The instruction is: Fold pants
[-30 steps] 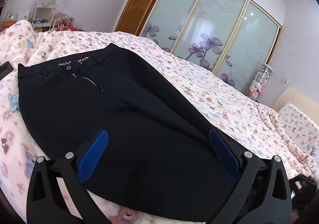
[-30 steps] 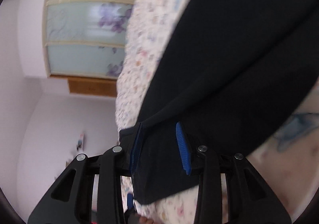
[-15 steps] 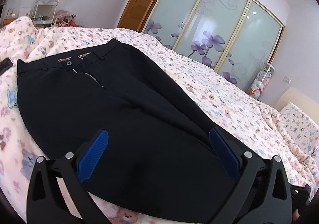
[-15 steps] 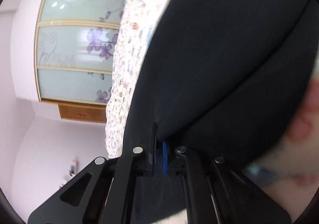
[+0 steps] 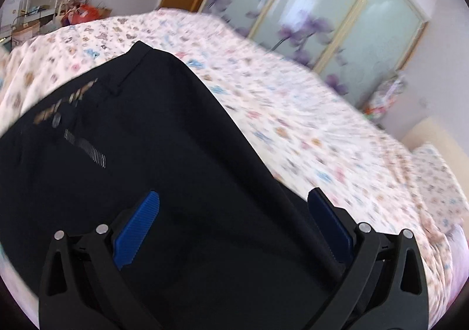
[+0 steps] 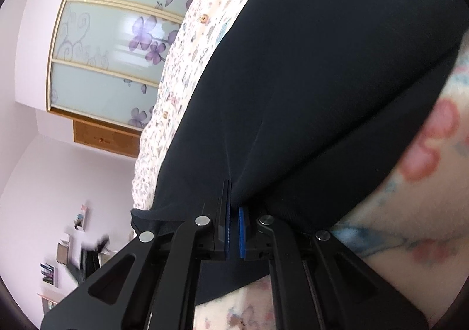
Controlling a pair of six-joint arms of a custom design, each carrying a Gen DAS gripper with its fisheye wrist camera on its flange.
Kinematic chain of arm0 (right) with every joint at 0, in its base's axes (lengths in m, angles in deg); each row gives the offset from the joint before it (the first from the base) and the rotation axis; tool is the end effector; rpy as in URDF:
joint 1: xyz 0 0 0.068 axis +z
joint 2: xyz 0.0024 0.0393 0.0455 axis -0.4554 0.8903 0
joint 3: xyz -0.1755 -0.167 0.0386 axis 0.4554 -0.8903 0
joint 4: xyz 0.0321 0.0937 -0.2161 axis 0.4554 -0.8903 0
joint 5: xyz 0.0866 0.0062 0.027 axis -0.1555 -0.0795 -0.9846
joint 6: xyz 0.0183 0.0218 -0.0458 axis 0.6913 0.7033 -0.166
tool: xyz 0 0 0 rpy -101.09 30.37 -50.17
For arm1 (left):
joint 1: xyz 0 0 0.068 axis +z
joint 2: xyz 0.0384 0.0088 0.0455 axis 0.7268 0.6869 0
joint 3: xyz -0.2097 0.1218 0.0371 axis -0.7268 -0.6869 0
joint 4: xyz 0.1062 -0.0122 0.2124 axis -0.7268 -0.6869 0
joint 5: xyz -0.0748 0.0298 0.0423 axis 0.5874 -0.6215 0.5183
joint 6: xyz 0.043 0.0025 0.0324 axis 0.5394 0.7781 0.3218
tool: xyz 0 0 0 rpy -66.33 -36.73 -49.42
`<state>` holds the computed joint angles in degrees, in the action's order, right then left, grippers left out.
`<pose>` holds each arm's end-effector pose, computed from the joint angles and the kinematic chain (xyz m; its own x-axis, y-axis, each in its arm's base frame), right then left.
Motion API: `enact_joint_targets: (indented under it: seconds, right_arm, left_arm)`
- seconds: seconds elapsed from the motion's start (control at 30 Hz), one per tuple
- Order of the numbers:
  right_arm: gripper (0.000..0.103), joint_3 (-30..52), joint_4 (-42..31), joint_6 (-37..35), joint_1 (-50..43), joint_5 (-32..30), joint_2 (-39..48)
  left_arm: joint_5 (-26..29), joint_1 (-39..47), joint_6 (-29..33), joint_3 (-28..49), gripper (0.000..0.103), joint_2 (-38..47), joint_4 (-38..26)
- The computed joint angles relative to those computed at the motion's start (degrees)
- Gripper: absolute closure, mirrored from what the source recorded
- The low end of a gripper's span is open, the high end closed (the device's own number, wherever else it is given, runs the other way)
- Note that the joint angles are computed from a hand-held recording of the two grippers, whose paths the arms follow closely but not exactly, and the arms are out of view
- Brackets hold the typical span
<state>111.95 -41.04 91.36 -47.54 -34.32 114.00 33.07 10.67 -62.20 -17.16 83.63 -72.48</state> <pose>0.2635 -0.0681 0.0150 -0.7685 0.6022 -0.2163 0.1606 0.5087 0.8458 0.2451 -0.1524 0.1473 -0.4207 -0.6363 -0.6467 -0.5193 0.7534 -0.4035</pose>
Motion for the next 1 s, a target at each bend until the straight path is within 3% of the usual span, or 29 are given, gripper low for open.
enact_joint_targets:
  seconds: [0.1,0.17,0.3,0.37,0.43,0.47,0.5,0.53,0.6,0.83,1.0]
  right_arm:
    - [0.099,1.0,-4.1,-3.0,-0.4,-0.2,-0.9]
    - [0.099,1.7,-5.9,-3.6,-0.1,-0.4,-1.2]
    - [0.099,3.0,-10.4,-7.4,-0.7,-0.2,-1.8]
    - [0.099,3.4,-10.8,-7.7,-0.3,0.0,-1.8]
    - [0.099,4.0,-12.6,-9.2,-0.6,-0.2,-1.9]
    - [0.099,4.1,-13.3,-9.9,-0.7,-0.1,-2.1]
    - [0.099,4.2,-14.4,-11.1,-1.4,-0.4,-2.4]
    - [0.099,4.2,-14.8,-11.6,-1.3,-0.3,-2.7]
    - [0.099,4.1,-15.6,-12.5,-1.5,-0.3,-3.2]
    - [0.099,1.9,-12.2,-11.6,-1.4,-0.3,-6.1]
    - [0.099,-1.1,-7.3,-11.2,-2.7,-1.0,-9.2]
  left_arm:
    - [9.8,13.6,4.3,16.2,0.002,10.3,-13.5]
    - [13.3,19.3,3.7,26.2,0.002,17.7,-20.4]
    - [13.3,23.7,2.0,35.9,0.002,25.9,-23.1]
    - [12.9,24.9,1.4,44.6,0.003,32.2,-29.4]
    - [13.4,25.8,0.7,48.6,0.012,35.6,-31.5]
    - [14.3,26.6,0.7,47.6,0.019,35.6,-29.6]
    - [15.4,27.1,0.5,45.8,0.041,35.2,-27.0]
    - [18.2,28.0,0.9,41.0,0.07,33.6,-20.7]
    - [21.9,28.9,0.4,31.7,0.095,29.7,-9.7]
    - [13.2,23.6,-2.1,14.2,0.097,13.6,-4.6]
    - [4.0,14.5,-4.7,2.5,0.097,-3.0,-8.8]
